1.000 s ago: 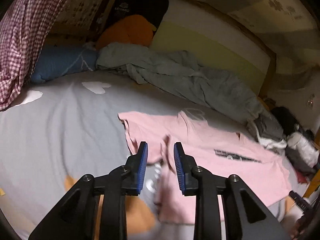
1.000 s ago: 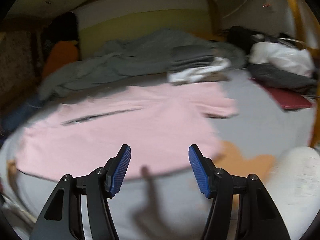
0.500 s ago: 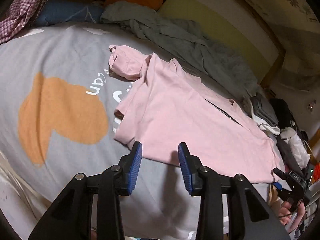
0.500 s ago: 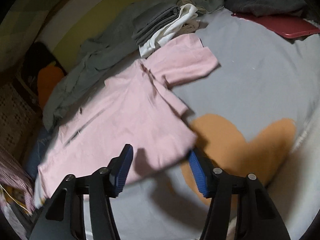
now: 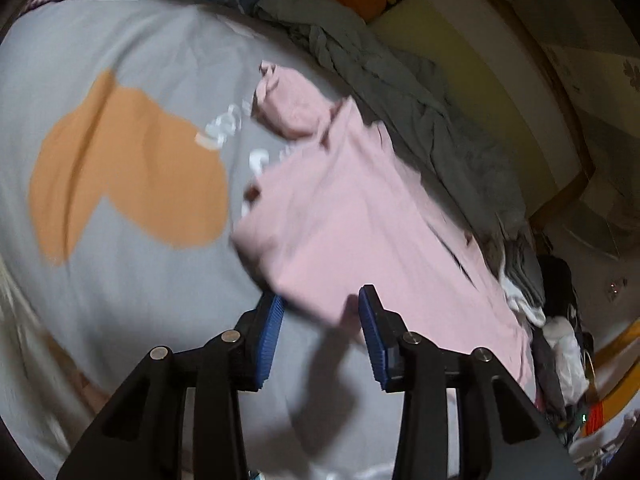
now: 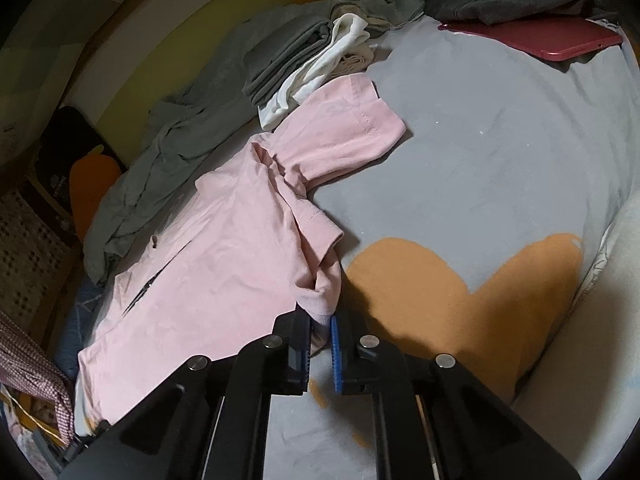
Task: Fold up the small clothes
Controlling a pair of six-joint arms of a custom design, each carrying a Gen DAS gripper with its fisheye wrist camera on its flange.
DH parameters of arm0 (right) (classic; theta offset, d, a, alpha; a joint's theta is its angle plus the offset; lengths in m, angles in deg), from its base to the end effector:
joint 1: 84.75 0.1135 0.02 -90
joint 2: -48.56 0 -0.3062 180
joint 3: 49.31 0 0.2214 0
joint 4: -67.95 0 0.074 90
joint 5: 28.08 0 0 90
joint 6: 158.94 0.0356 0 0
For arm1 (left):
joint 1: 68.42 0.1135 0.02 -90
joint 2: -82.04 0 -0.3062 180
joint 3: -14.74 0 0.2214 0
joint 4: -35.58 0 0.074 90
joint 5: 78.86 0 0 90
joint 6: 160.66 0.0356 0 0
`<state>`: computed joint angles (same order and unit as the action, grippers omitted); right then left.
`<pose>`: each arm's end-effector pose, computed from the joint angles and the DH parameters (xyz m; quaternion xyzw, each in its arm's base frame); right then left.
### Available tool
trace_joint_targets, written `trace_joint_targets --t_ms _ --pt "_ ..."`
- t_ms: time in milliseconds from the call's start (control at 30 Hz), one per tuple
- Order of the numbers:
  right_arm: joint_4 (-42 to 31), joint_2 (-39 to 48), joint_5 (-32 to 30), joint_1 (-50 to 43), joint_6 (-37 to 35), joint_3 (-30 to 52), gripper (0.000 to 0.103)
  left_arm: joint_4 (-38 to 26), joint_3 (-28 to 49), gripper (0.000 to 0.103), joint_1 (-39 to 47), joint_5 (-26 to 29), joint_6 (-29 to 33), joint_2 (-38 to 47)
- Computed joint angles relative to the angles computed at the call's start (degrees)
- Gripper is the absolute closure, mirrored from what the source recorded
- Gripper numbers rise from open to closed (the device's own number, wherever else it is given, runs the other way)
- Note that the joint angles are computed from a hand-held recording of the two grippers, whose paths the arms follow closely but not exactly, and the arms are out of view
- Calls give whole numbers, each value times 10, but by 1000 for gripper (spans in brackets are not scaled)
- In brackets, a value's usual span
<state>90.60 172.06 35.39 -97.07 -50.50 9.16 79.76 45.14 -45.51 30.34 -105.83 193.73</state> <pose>0.3557 -0.0614 0.0968 0.1469 0.8832 0.2306 0.3812 0.2372 0.0875 0.1142 -0.3636 0.8079 -0.1954 0.4206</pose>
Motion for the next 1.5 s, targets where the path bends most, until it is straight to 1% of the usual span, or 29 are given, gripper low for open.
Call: trace_joint_targets --t_ms 67,100,133,167,200,233,300,400,467,500,533,567,633,667,733,800,867,900,967,1000,1033,1067,1100,1133,1167,1333,1433,1500 --pt "14 -1 2 1 -1 -8 95 12 6 68 -22 -61 13 4" --pt "21 0 -3 -2 -1 -10 97 10 8 69 -31 -79 18 6" --pt "28 1 -9 -5 2 -12 98 14 6 72 -36 -89 13 5" --pt "48 2 -19 -10 8 -20 100 19 2 82 -38 -96 7 3" --pt "68 2 -27 -15 14 -28 100 37 -5 100 -33 -91 4 5" --pt "91 0 -32 -19 21 -39 100 70 -17 101 -22 -72 4 12" --pt "124 -14 -26 -20 24 -63 100 100 -41 101 -13 -62 13 -5" --pt "178 -40 -18 -20 25 -105 100 71 -53 101 -4 -45 9 -62" --pt "220 -63 -32 -34 36 -142 101 46 -62 101 2 -34 5 -112" --pt "224 -80 -35 -42 40 -157 101 38 -65 101 4 -30 2 -135" --pt "230 -98 -37 -50 47 -171 101 28 -70 101 4 -32 6 -160" --pt "243 -121 -37 -57 54 -190 101 21 -76 101 -8 -56 19 -182" --pt "240 -153 -37 -59 49 -201 101 14 -82 101 -44 -128 40 -202" --pt "225 -169 -34 -55 37 -199 101 6 -77 101 -50 -135 36 -203" --pt "190 -183 -14 -42 26 -183 101 -22 -47 101 -45 -116 30 -200" --pt "149 -180 -6 -28 28 -149 101 -86 6 101 -41 -112 30 -200" --pt "104 -171 15 -8 31 -95 101 -175 81 101 -36 -103 36 -194" --pt "87 -165 22 0 29 -68 101 -208 119 101 -36 -102 40 -183" --pt "46 -147 38 19 31 -3 101 -254 193 101 -35 -92 51 -151" --pt "39 -133 46 27 28 25 101 -269 225 101 -37 -88 60 -131" --pt "27 -116 69 41 19 58 101 -288 265 101 -38 -84 65 -105" --pt "0 -94 117 62 4 106 101 -318 310 101 -39 -81 64 -77" --pt "-28 -74 138 76 2 148 101 -346 349 101 -41 -80 59 -53" --pt "-58 -57 144 83 4 185 101 -367 389 101 -41 -75 54 -25" --pt "-104 -32 149 93 10 241 101 -385 424 101 -43 -76 54 -1" --pt "-209 59 185 117 -2 407 101 -495 598 101 -55 -89 61 115" --pt "-271 113 194 121 -9 502 101 -528 666 101 -60 -91 70 159" --pt "-294 139 200 124 -14 546 101 -539 695 101 -63 -96 77 179"
